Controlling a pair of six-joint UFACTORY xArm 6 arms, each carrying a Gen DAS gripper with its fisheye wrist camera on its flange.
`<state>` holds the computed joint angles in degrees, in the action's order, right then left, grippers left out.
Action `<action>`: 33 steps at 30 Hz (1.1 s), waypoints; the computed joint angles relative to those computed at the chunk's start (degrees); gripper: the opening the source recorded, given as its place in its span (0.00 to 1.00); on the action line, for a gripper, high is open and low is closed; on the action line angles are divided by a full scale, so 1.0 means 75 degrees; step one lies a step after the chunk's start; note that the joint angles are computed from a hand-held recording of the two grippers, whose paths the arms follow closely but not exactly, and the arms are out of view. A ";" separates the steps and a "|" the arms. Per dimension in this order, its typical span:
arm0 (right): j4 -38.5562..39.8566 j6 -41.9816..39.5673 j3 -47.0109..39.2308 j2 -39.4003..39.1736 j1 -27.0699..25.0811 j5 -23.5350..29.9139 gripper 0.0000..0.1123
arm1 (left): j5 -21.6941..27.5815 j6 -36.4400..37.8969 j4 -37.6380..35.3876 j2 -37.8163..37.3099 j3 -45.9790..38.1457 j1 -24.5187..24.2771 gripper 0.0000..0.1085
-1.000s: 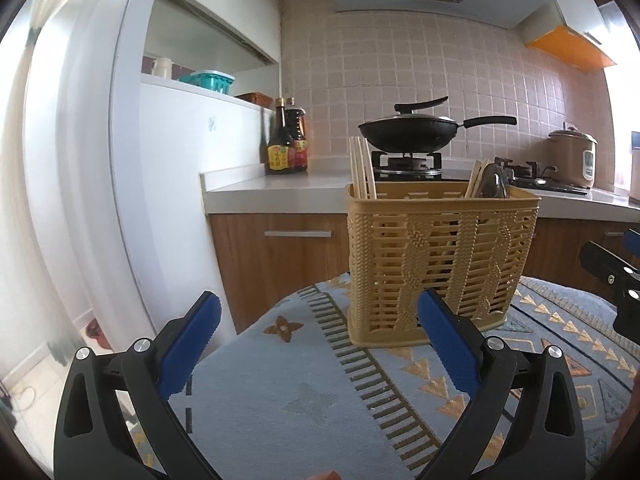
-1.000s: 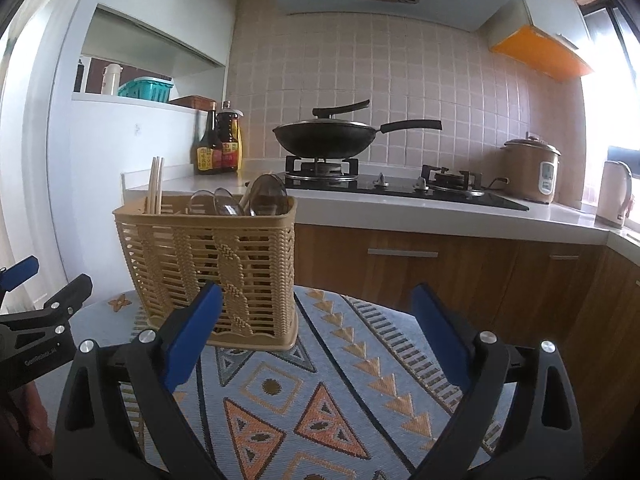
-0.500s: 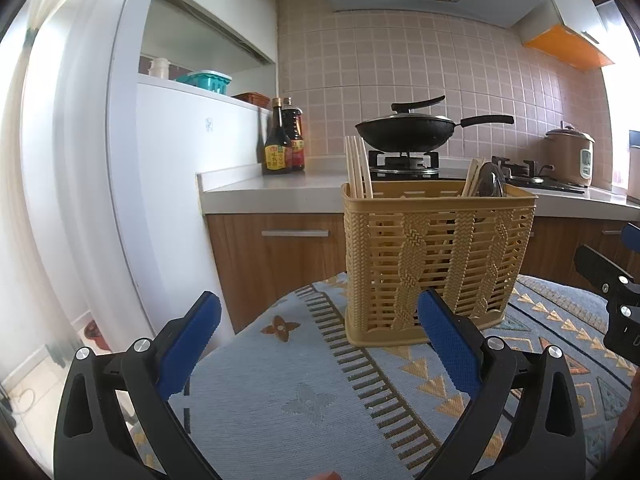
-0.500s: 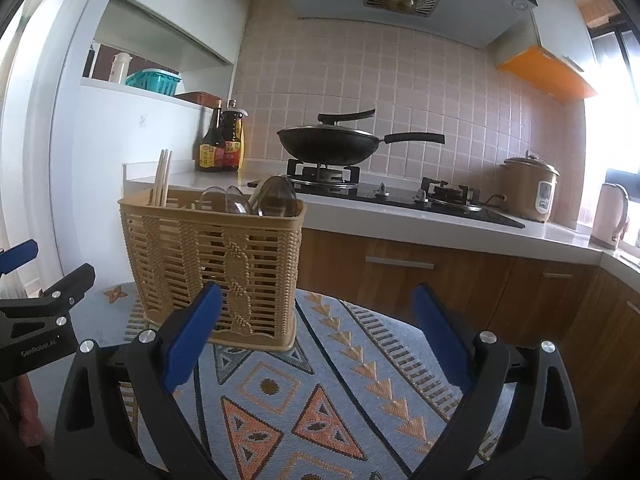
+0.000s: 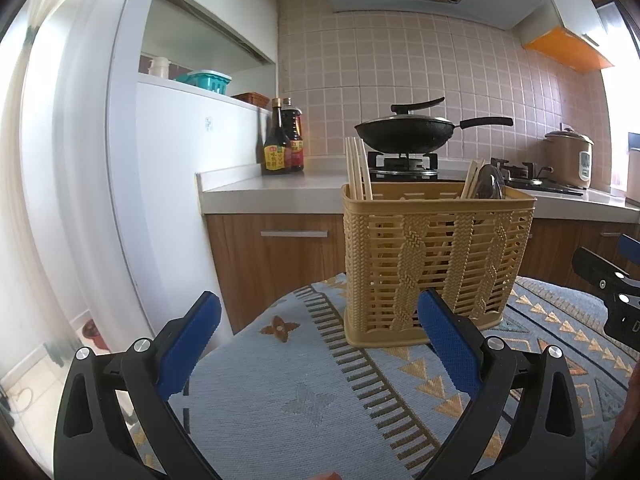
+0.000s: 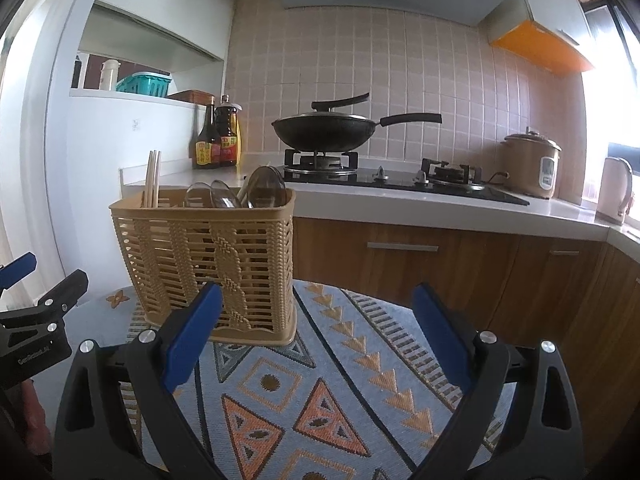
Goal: Organize utensils
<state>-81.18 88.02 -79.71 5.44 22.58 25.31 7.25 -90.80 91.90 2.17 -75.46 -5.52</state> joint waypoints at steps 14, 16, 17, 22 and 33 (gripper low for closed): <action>0.0090 -0.0059 -0.0005 0.0031 -0.0016 -0.0012 0.81 | -0.0095 0.0194 -0.0304 0.0026 -0.0008 0.0060 0.88; 0.0103 -0.0087 -0.0005 0.0033 -0.0013 -0.0006 0.81 | -0.0070 0.0201 -0.0305 0.0014 0.0004 0.0052 0.88; 0.0099 -0.0088 -0.0007 0.0036 -0.0010 -0.0004 0.81 | -0.0097 0.0191 -0.0299 0.0019 -0.0001 0.0062 0.88; 0.0200 -0.0164 -0.0012 0.0051 -0.0026 -0.0051 0.81 | -0.0113 0.0277 -0.0359 0.0029 -0.0003 0.0062 0.88; 0.0446 -0.0429 -0.0072 0.0125 -0.0012 -0.0025 0.81 | -0.0108 0.0350 -0.0419 0.0055 -0.0016 0.0039 0.88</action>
